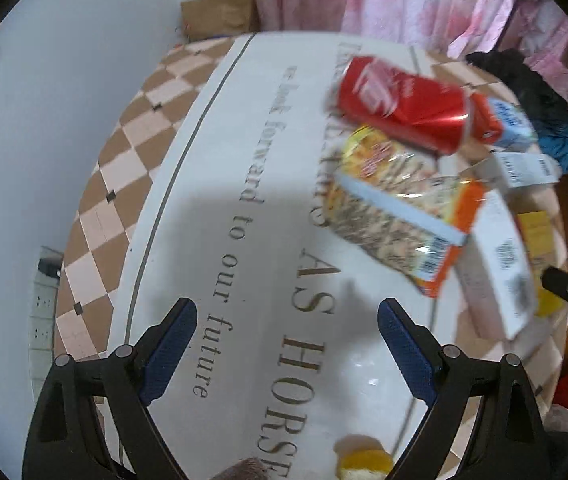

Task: Collect trash
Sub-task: 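Grasp the white barcode box with the left tool while the right tool grasps the yellow box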

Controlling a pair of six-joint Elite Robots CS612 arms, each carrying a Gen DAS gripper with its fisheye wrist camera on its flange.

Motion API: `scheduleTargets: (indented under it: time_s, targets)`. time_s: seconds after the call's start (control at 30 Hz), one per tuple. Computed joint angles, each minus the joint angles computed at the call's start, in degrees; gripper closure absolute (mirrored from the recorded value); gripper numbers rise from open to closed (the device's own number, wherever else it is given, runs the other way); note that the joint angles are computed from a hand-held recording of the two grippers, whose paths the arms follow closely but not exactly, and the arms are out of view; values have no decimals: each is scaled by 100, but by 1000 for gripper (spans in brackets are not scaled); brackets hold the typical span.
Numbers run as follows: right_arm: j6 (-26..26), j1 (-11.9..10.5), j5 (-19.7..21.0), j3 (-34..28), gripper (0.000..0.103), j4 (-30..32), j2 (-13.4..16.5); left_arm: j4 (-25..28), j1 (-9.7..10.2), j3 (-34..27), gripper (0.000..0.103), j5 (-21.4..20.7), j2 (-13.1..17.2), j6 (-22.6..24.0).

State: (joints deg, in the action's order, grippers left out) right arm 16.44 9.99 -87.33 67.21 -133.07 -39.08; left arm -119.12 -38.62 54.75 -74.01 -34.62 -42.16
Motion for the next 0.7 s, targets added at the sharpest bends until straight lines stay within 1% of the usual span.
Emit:
scheduleTargets:
  time_s: [0.07,0.1,0.13,0.17,0.2,0.23,0.27,0.33,0.4,0.47,0.53,0.6,0.63,0.67,0.7]
  targets:
    - [-104,34,-117,-385,18,316,252,79,-5,-15,10,6,4,-26]
    - [-233,58,-170,-637,18,662,405,63,-5,-21,11,-44,1,-40]
    - [-294,71,-231,-741,18,797,474,11,-10,-44,11,-121,6,-29]
    - [-374,108,-365,-742,22,693,482,-6,-27,-86,11,-168,12,-20]
    - [-499,145,-561,-711,36,605,477,-16,-47,-162,11,-232,34,-19]
    - [-556,149,-617,-644,42,533,448,-76,-58,-252,11,-343,69,-6]
    - [-537,118,-519,-524,42,401,397,-129,-69,-367,11,-468,122,10]
    - [-319,18,-372,-194,43,189,238,-176,-66,-682,11,-839,289,77]
    - [-85,-86,-250,166,43,-71,64,-97,-52,-1145,12,-1375,552,76]
    - [100,-177,-154,454,43,-240,-77,153,-56,-1667,12,-1626,843,66]
    - [232,-262,-9,695,43,-363,-184,511,-64,-2239,13,-1752,1157,68]
    - [259,-294,25,908,43,-482,-269,1032,-87,-2867,29,-1749,1489,87]
    - [264,-307,37,962,43,-509,-294,1216,-98,-3073,32,-1745,1594,110]
    - [274,-302,35,918,43,-481,-268,1369,-108,-3200,43,-1694,1662,134]
    - [277,-304,59,971,43,-514,-287,1383,-117,-3170,47,-1599,1652,166]
